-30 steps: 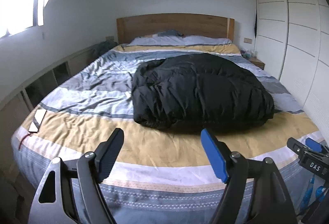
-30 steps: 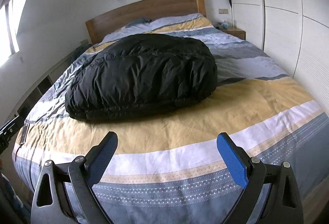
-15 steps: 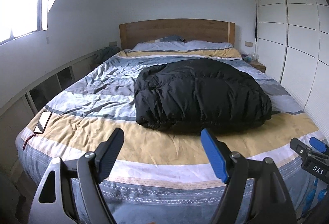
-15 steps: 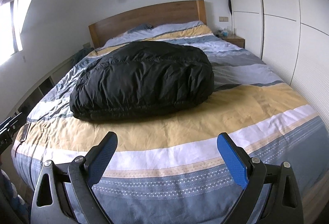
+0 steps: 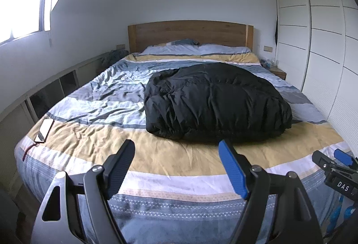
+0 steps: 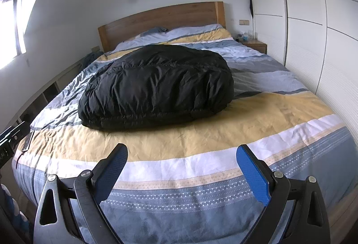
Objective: Fold large clothes
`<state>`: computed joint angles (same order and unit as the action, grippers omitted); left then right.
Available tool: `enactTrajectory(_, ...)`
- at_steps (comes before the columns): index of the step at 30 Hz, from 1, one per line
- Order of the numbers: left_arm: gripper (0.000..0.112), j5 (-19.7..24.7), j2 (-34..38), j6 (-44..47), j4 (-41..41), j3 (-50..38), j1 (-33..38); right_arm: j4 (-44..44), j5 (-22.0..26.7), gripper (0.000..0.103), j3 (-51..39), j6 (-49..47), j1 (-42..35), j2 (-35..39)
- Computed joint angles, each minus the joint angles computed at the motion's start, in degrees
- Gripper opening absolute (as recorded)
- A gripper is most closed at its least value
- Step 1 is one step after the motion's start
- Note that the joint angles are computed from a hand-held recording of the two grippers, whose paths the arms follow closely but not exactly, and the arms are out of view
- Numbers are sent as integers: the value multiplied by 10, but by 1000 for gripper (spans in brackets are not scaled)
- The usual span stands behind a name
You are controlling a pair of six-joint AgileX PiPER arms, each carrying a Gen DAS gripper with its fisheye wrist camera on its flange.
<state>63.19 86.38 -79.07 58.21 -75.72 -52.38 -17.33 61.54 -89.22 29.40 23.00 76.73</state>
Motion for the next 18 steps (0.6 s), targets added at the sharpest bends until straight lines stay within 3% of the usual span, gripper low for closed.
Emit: enactTrajectory(18,76,-20,-13,-5,-7,35,12,-25,12,97,2,7,6,-12)
